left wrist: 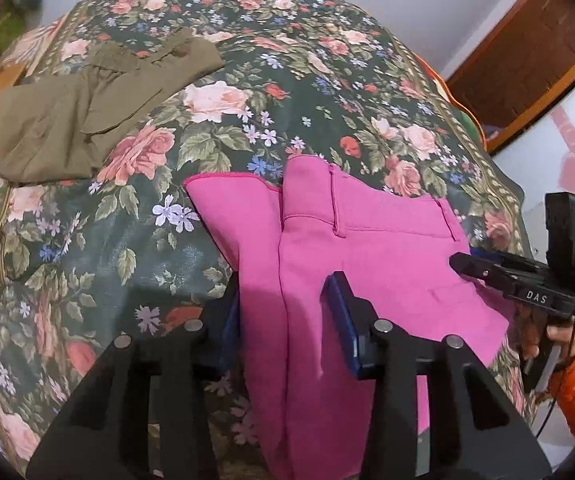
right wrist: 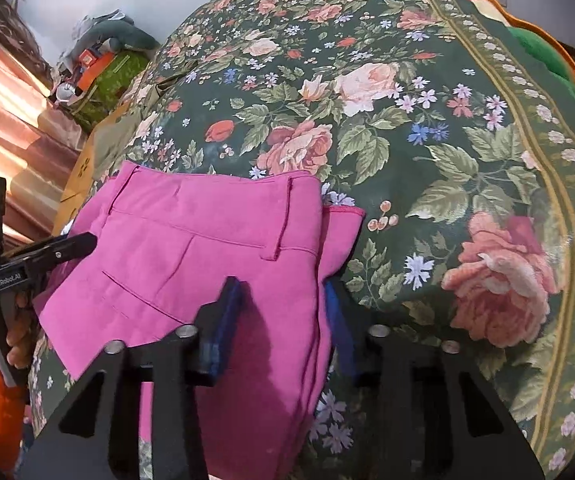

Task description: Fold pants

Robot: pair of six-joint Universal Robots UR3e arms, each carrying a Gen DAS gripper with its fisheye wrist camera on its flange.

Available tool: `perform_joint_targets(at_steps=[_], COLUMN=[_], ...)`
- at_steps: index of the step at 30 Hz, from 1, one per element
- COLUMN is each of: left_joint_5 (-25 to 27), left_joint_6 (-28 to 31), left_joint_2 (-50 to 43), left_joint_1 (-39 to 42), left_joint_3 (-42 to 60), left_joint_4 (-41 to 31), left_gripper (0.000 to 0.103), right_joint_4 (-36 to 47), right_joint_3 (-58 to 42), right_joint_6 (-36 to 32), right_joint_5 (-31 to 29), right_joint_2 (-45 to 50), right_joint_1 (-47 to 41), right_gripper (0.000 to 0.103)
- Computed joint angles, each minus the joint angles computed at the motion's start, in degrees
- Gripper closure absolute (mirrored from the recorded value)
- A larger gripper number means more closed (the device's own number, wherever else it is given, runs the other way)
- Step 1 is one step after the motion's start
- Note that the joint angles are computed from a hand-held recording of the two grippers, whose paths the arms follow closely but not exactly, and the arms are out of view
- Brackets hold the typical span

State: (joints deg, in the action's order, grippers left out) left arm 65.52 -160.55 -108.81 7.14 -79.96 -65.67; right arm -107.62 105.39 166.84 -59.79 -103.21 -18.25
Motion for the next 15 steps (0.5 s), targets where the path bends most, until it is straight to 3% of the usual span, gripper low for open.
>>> perform_joint_targets(at_steps=[6,15], left_joint_5=[1.2,5.0], left_joint_6=[-0.6,-1.2], left_joint_2=[0.6,5.0], left_joint_1=[-1.5,-2.2], left_joint_3=[0.2,-1.2], left_joint_4=[0.9,4.7], left_gripper=[0.086,0.093], right_joint_4=[-3.2,-5.1], right_joint_3=[0.0,-4.9], right_joint_6=[1.9,1.6], right_joint_5=[-1.7,-1.9], right_joint_2=[-0.3,-1.4], right_joint_1=[1.6,3.6], right_gripper=[0.09,0.092])
